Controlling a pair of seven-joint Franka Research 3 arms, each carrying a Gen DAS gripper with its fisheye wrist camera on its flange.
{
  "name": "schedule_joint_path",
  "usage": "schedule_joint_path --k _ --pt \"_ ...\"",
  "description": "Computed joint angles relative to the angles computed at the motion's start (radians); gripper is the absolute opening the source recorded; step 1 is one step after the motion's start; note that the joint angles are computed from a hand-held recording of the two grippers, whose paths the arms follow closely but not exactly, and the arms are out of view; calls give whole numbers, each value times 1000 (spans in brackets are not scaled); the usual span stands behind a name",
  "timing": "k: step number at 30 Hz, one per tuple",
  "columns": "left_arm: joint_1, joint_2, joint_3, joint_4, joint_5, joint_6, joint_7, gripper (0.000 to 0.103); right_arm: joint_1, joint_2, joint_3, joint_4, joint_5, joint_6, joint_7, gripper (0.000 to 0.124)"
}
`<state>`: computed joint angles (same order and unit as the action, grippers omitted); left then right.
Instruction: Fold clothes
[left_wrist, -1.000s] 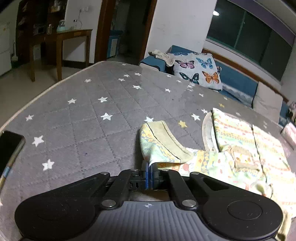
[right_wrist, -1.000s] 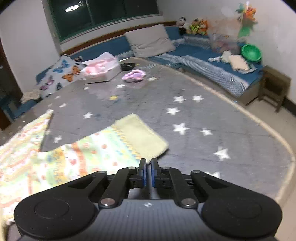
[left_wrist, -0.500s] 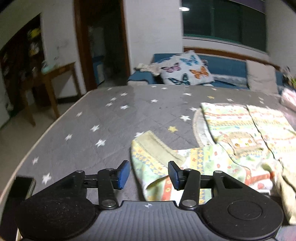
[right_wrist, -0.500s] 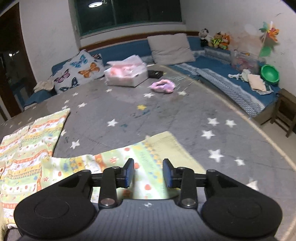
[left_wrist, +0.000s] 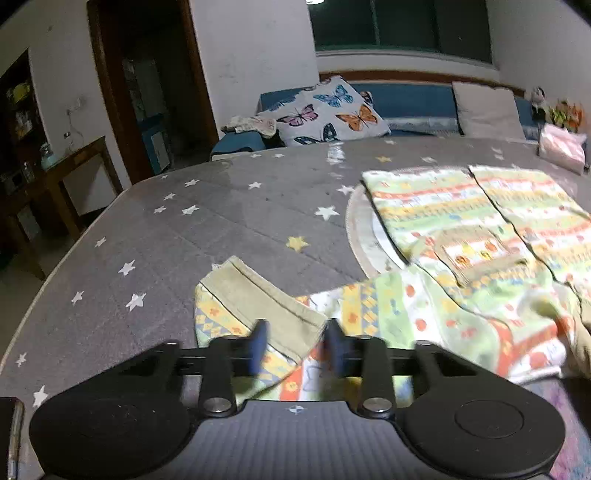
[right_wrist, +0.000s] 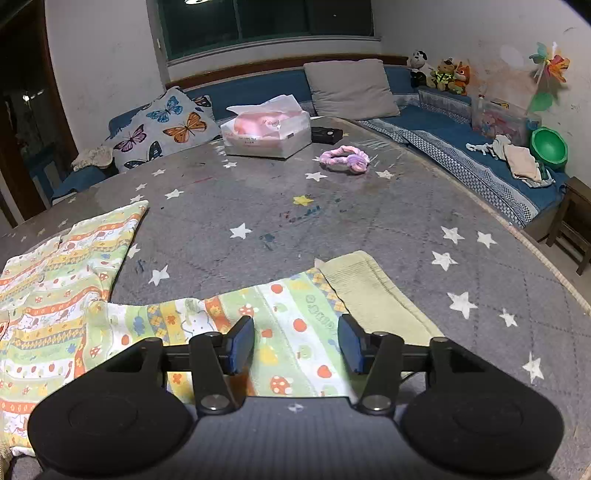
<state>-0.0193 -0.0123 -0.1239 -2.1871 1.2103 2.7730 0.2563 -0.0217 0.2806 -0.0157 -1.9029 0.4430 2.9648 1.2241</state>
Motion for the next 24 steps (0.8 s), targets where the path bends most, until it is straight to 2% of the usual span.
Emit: schedule_joint_path --k 1,2,7,11,16,21,24 --pt "5 -6 5 -5 11 6 -21 13 4 0 -5 0 -7 -1 5 52" --pt "9 -15 7 -9 34 -1 -52 9 8 0 -9 1 -14 -1 10 52" --pt "37 -69 6 -37 110 -93 -222 6 10 1 -11 2 -22 -3 20 53" --pt "58 -118 -1 -83 106 -191 -307 6 14 2 -15 3 -35 -3 28 53" --pt "85 -176 5 -155 -3 -196 -288 10 14 -2 -16 3 -45 -11 33 53" --pt "94 -197 -28 -162 5 -223 -288 12 -21 -39 48 -16 39 -23 -90 54" --pt "91 -207 -34 -160 18 -202 -288 15 -29 -67 79 -28 120 -40 -199 54"
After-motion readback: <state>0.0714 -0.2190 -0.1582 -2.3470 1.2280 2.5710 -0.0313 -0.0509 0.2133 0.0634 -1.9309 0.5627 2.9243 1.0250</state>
